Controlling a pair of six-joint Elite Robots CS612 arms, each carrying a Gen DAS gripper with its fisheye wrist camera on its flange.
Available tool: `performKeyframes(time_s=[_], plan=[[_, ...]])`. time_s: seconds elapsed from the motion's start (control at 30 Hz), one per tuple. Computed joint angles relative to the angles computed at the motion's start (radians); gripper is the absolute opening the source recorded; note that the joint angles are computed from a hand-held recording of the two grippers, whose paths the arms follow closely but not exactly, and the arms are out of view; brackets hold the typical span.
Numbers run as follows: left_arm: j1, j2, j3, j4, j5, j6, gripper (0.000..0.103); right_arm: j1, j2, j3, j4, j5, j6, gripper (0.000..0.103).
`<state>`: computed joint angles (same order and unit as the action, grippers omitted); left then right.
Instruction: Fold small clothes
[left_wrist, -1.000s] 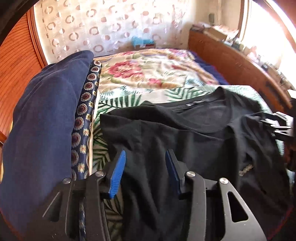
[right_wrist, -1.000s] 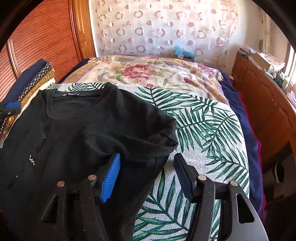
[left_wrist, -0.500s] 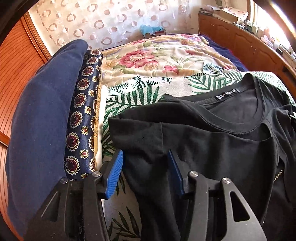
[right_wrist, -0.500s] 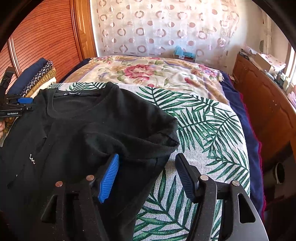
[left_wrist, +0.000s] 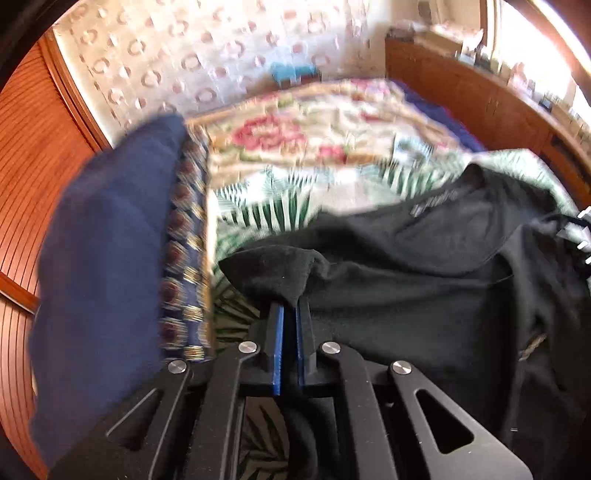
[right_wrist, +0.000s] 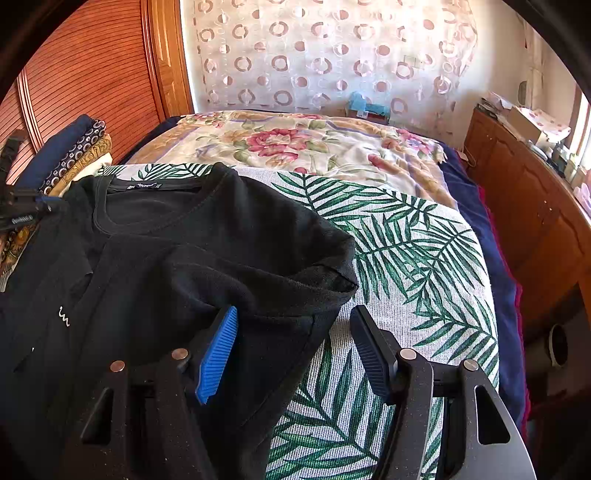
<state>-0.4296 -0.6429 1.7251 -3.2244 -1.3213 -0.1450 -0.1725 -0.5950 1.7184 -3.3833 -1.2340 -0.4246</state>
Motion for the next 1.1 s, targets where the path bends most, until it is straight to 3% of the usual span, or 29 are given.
performKeyframes(time_s=[0.17, 0.43, 0.5, 0.57, 0.6, 0.87, 1.1], plan=[[0.004, -0.035, 0.052, -0.107, -0.001, 0.026, 0.006, -0.003, -0.001, -0.001, 0.006, 0.013, 0.004, 0.065], [0.005, -0.042, 0.081, -0.202, -0.055, 0.036, 0.006, -0.010, -0.001, -0.033, 0.071, 0.033, 0.051, 0.065], [0.001, -0.048, 0.097, -0.224, -0.064, 0.040, 0.006, -0.010, 0.001, -0.043, 0.081, 0.040, 0.061, 0.052], [-0.005, -0.053, 0.113, -0.258, -0.076, 0.039, 0.006, -0.014, -0.004, -0.048, 0.127, 0.088, 0.041, 0.017], [-0.006, -0.056, 0.120, -0.271, -0.081, 0.041, 0.006, -0.014, -0.007, -0.046, 0.132, 0.103, 0.034, 0.017], [-0.034, -0.112, 0.237, -0.448, -0.106, 0.061, 0.006, -0.034, -0.067, 0.089, -0.148, 0.165, 0.058, 0.013], [-0.075, -0.157, 0.384, -0.632, -0.103, 0.055, 0.006, -0.084, -0.140, 0.279, -0.342, 0.267, 0.033, 0.013]])
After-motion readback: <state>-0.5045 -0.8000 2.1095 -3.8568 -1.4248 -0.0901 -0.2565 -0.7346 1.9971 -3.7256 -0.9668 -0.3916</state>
